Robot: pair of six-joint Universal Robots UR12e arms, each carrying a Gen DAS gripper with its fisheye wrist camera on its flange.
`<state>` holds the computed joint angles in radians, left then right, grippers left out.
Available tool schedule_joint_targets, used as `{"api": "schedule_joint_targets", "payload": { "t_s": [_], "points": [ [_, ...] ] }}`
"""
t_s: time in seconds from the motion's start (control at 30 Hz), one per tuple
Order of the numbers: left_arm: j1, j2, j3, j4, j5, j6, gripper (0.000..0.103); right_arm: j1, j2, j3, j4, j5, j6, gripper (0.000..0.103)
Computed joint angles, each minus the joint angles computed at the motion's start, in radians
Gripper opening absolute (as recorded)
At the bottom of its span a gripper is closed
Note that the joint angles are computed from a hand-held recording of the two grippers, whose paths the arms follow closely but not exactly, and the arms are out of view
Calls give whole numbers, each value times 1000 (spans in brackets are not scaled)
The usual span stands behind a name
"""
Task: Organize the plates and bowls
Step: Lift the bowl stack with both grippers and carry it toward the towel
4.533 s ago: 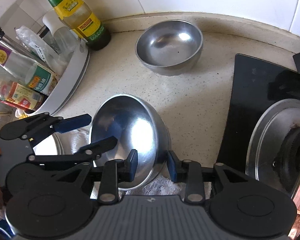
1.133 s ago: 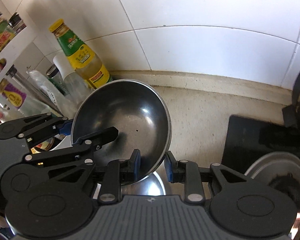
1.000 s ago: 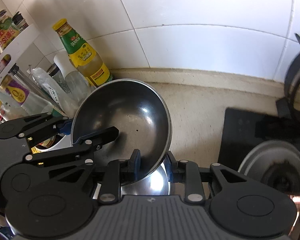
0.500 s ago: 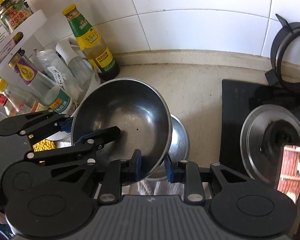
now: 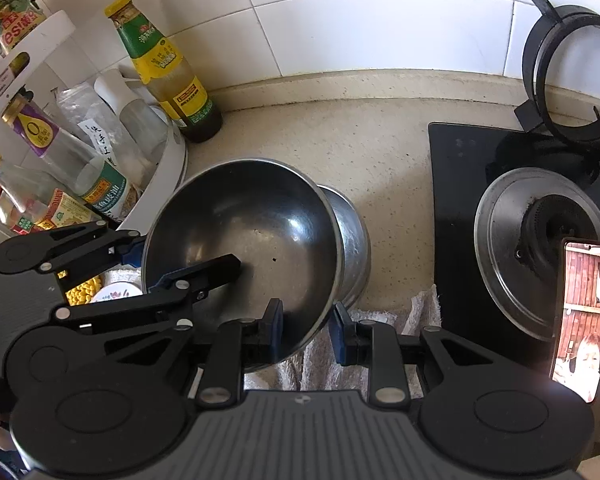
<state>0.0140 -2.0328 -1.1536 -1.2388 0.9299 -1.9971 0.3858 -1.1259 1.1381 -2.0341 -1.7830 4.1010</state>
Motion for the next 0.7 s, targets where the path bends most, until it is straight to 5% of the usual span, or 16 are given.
{"api": "schedule_joint_targets", "payload": {
  "t_s": [0.7],
  "points": [
    [-30, -35, 22, 1, 84, -60, 41, -35, 22, -17, 50, 74, -37, 44]
  ]
}}
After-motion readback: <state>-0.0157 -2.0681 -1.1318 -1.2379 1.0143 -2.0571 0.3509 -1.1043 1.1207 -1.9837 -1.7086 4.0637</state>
